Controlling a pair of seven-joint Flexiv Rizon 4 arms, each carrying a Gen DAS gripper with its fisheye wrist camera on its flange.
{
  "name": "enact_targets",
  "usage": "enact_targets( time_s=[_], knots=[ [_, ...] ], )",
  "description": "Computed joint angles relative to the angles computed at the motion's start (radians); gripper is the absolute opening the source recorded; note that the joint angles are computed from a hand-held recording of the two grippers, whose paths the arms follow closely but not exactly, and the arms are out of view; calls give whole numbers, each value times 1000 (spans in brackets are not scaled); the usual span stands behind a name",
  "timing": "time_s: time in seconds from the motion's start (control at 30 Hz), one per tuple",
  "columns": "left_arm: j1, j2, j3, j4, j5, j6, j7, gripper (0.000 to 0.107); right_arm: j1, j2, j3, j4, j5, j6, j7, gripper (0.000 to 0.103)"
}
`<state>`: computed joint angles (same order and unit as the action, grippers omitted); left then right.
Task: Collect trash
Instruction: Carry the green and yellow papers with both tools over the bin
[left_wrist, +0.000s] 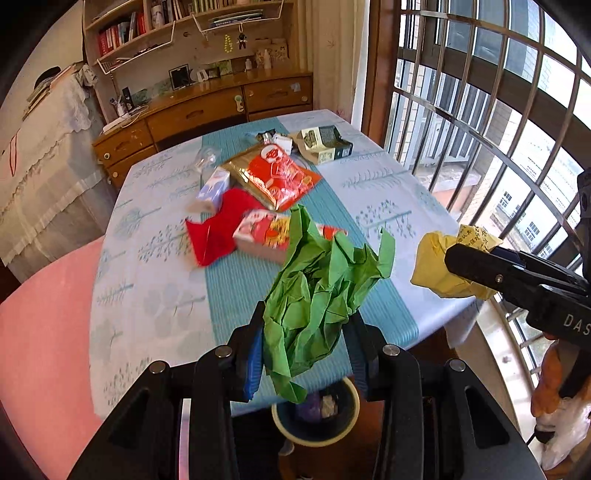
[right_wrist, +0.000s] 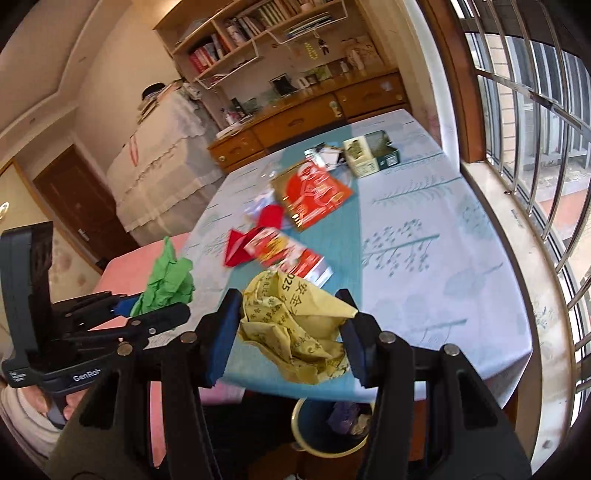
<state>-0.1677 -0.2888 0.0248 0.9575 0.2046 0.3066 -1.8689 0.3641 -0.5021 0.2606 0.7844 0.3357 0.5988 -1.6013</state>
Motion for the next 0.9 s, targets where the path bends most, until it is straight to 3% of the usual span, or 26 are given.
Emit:
enact_targets(
  time_s=[0.2, 0.4, 0.63, 0.9],
  knots=[
    [-23, 202, -10, 281, 11, 83, -61, 38, -31, 172, 42, 247, 82, 49, -67, 49],
    [-1, 333, -39, 520, -37, 149, -113, 38, -27, 269, 43, 420, 147, 65, -111, 49],
    [22, 367, -62, 690, -95, 186, -119, 38, 9, 294, 28, 561, 126, 75, -105, 49],
    [33, 316, -62, 795, -141, 249, -104, 38, 42, 219, 10, 634, 36, 118, -17, 49]
  ],
)
